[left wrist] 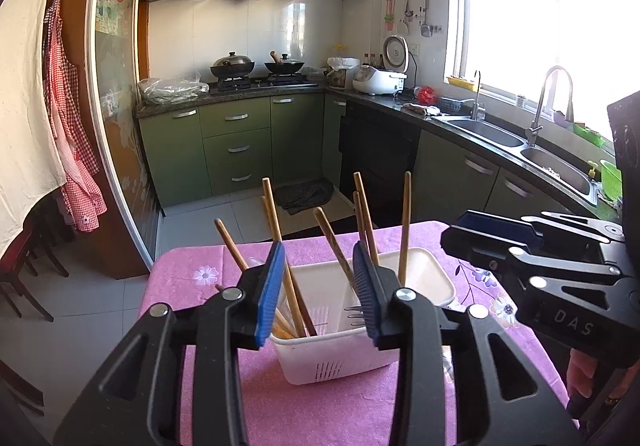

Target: Organize utensils

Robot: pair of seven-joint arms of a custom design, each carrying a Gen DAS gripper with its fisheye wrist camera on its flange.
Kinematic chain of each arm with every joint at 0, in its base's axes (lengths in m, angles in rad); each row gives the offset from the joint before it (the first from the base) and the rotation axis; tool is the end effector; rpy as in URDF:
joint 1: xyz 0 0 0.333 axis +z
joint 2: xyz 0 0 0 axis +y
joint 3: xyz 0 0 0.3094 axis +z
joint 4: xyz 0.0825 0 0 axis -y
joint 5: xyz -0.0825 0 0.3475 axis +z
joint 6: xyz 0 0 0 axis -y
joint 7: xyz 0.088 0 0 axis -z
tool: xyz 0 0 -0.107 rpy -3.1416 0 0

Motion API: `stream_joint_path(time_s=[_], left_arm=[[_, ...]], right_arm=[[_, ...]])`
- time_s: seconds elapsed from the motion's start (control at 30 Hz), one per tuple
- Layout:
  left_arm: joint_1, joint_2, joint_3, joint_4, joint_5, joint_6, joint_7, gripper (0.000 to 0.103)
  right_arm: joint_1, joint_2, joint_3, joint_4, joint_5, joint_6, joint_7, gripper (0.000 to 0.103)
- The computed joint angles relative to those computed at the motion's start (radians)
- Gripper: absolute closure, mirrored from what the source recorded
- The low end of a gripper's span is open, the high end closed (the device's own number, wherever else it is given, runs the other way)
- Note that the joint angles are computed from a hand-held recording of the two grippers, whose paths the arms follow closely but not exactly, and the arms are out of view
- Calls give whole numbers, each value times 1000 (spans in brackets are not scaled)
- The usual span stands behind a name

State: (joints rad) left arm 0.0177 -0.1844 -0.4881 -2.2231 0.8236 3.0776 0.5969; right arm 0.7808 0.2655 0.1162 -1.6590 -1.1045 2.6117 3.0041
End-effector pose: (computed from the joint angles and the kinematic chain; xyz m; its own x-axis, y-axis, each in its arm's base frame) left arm 0.4138 -0.2944 0.5511 -0.3396 -0.9403 0.0210 -0.4777 0.1532 -0.8650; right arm 0.3951 0.5123 0.5304 0.2893 -0.9522 -0.0982 -0.5284 -0.0733 -0.8458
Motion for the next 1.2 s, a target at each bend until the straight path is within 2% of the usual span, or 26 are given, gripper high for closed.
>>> stream_joint_path(time_s=[0.03, 0.1, 0.2, 0.23, 0.27, 0.33, 0.4, 0.5, 0.6, 0.7, 0.83, 1.2], left_arm=[[1, -23, 4, -17, 0, 11, -9, 62], [40, -88, -23, -62, 2, 41, -42, 34], [96, -224, -68, -156, -7, 72, -74, 15], [96, -273, -71, -192, -18, 67, -74, 11], [77, -317, -61, -230, -35, 59, -65, 8], [-3, -387, -8, -307, -81, 43, -28, 8], [-84, -455, 43, -385, -128, 26, 5, 7], [-156, -562, 73, -492, -186, 0, 27, 7], [-212, -654, 89, -569, -238, -46, 53, 7], [-235, -736, 90, -627, -291, -75, 62, 7], [-294, -776, 125, -665, -373, -111, 98, 7], [-320, -840, 89, -697, -522, -160, 199, 7]], right_arm=[[14, -26, -3, -26, -33, -11, 33, 79], [36, -85, 11, -83, -103, -53, 112, 72], [45, -182, 61, -198, -199, -111, 246, 58], [48, -212, 84, -232, -215, -139, 279, 49], [50, -240, 107, -268, -235, -163, 318, 43], [54, -289, 157, -335, -265, -218, 394, 18], [60, -323, 214, -387, -274, -290, 450, 4], [87, -342, 291, -429, -251, -430, 492, 4], [129, -338, 343, -440, -222, -561, 514, 4], [169, -335, 369, -449, -215, -647, 555, 4], [204, -321, 378, -439, -207, -722, 567, 4], [223, -325, 360, -443, -199, -713, 579, 4]])
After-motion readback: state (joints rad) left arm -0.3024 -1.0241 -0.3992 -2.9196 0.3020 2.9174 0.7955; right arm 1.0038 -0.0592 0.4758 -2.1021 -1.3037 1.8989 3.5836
